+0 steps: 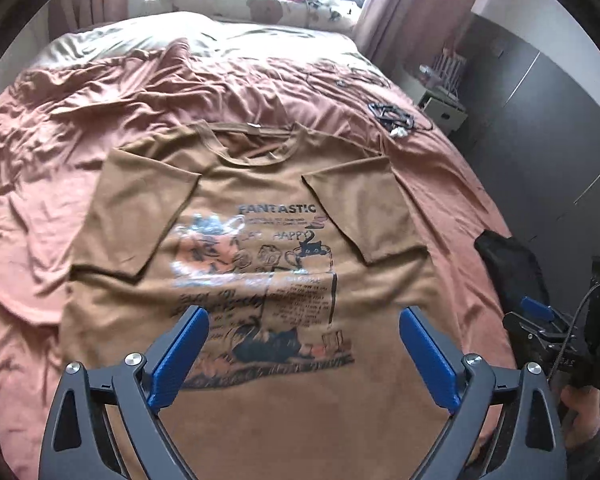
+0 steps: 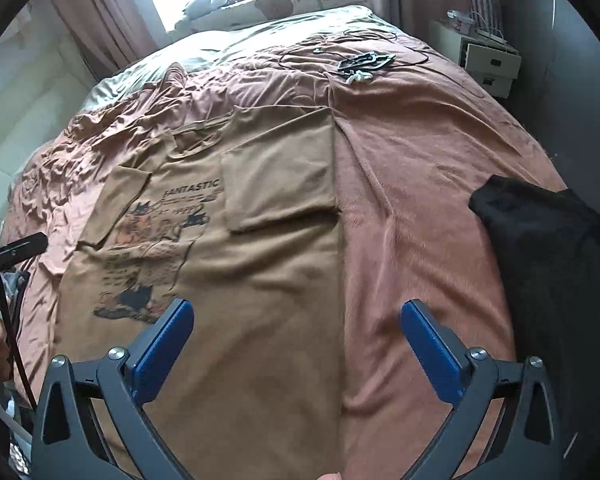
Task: Fold small clothes
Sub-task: 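Lift both tools up and back from the folded brown T-shirt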
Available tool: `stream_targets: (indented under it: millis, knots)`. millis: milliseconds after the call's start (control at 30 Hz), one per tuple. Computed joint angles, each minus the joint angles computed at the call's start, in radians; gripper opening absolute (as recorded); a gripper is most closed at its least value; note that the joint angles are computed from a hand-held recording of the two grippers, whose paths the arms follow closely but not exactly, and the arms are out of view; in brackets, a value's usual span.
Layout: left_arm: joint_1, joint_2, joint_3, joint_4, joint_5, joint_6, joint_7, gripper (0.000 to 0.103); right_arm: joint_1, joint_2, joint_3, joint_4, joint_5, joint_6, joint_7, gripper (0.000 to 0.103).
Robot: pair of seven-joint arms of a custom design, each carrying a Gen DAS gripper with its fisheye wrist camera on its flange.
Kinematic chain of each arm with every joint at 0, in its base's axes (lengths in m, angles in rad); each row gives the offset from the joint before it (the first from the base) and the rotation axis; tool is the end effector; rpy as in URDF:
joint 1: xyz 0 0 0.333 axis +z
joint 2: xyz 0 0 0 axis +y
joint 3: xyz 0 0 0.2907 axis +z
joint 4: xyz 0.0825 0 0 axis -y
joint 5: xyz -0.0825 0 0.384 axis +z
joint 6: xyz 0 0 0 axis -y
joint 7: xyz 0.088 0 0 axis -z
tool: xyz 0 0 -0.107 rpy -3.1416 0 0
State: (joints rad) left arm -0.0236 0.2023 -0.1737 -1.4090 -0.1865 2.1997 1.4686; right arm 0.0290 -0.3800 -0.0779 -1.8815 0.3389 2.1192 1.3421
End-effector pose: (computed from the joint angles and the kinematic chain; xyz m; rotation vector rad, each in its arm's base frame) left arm 0.6464 -0.1229 0.6305 -1.9853 2.0194 -0.8777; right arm 0.4798 -0.0165 0.7085 -1.8185 1.6608 -0.3427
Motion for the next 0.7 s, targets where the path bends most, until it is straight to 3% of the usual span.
stream_targets:
  millis: [233, 700]
  knots:
    - [0.025, -0.205, 0.042, -0.184, -0.047, 0.033, 0.021, 0.099, -0.002, -0.122, -0.015, -0.054, 0.024, -0.042, 0.001, 0.103]
    - [0.004, -0.575, 0.159, -0.526, -0.022, 0.117, 0.001, 0.102, -0.024, -0.365, -0.005, -0.195, -0.017, -0.061, 0.024, 0.103]
